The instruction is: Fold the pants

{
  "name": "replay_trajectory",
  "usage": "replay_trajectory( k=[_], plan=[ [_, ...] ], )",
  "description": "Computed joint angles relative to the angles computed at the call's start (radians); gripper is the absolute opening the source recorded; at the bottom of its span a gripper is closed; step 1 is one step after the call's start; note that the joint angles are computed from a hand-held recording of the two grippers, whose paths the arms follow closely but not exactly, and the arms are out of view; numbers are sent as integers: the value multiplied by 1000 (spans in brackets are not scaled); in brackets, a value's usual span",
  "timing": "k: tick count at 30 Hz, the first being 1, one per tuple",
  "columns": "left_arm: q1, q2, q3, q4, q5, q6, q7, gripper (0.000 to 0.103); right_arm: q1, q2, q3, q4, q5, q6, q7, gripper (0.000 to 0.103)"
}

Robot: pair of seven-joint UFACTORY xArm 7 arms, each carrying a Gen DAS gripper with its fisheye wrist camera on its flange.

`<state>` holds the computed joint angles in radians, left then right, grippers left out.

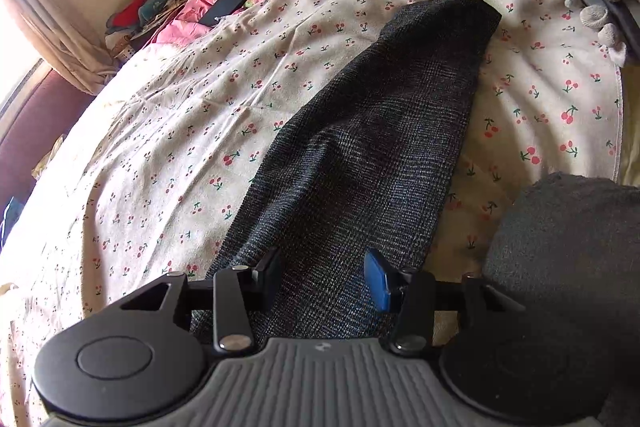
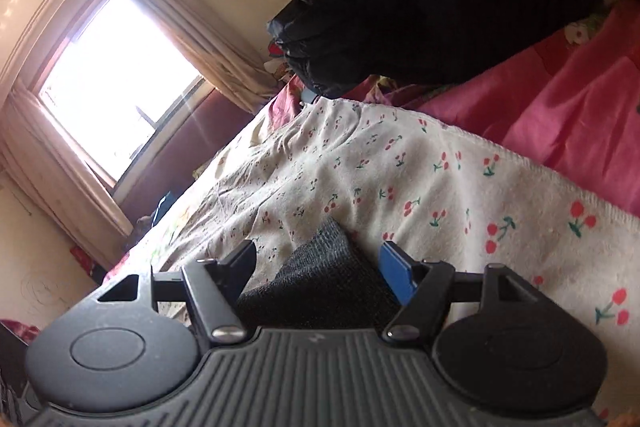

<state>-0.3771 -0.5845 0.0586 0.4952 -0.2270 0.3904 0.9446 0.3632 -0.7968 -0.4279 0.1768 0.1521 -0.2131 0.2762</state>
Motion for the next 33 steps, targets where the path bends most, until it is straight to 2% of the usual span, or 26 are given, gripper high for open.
replay_trajectory(
  k=[3,4,5,6,7,8,9,10,13,15,18,19,20,21,23,24,25,27,30,31,33],
  plan=[
    [-36,15,16,3,-42,-23,2,59,183,64,-195,133,-34,124,-110,70],
    [-46,18,22,4,-53,-27,8,59,240,89,-246,174,-29,153,-145,70],
    [-54,21,27,4,-60,-30,16,59,257,126,-256,208,-26,178,-168,70],
    [-58,22,30,2,-64,-33,24,59,267,160,-257,241,-23,214,-189,64],
    [-62,23,34,1,-68,-37,34,59,259,192,-238,264,-17,242,-194,53],
    [-63,26,37,1,-71,-39,41,59,212,216,-191,276,-19,291,-187,46],
    [-61,29,39,3,-74,-39,43,59,162,220,-148,279,-22,334,-180,28],
    [-59,32,42,5,-80,-39,43,59,141,224,-128,283,-18,351,-176,18],
    [-51,46,48,15,-100,-40,37,59,84,165,-101,249,8,370,-205,16],
    [-50,56,49,17,-110,-52,37,59,44,179,-56,248,20,341,-204,15],
    [-49,62,46,15,-117,-53,40,59,18,205,-8,226,66,238,-196,17],
    [-49,62,44,10,-116,-57,44,59,-9,233,27,233,84,234,-200,23],
    [-49,58,42,2,-114,-63,50,59,-76,279,93,253,68,272,-167,25],
    [-46,56,38,-4,-110,-68,51,59,-104,292,116,268,73,317,-162,28],
    [-44,44,38,-14,-106,-68,49,59,-132,238,138,238,110,301,-156,29],
    [-44,41,40,-14,-106,-60,46,59,-162,196,164,210,123,284,-144,35],
    [-43,39,39,-16,-107,-55,41,59,-187,136,182,178,136,281,-126,46],
    [-40,39,33,-14,-103,-52,32,59,-195,-32,177,96,176,315,-91,61],
    [-44,40,29,-10,-96,-50,32,59,-206,-248,181,-29,241,410,-4,66],
    [-43,43,24,-5,-92,-45,29,59,-196,-295,176,-72,271,406,30,66],
    [-38,43,11,0,-82,-34,19,59,-93,-329,94,-141,331,304,42,65]
  ],
)
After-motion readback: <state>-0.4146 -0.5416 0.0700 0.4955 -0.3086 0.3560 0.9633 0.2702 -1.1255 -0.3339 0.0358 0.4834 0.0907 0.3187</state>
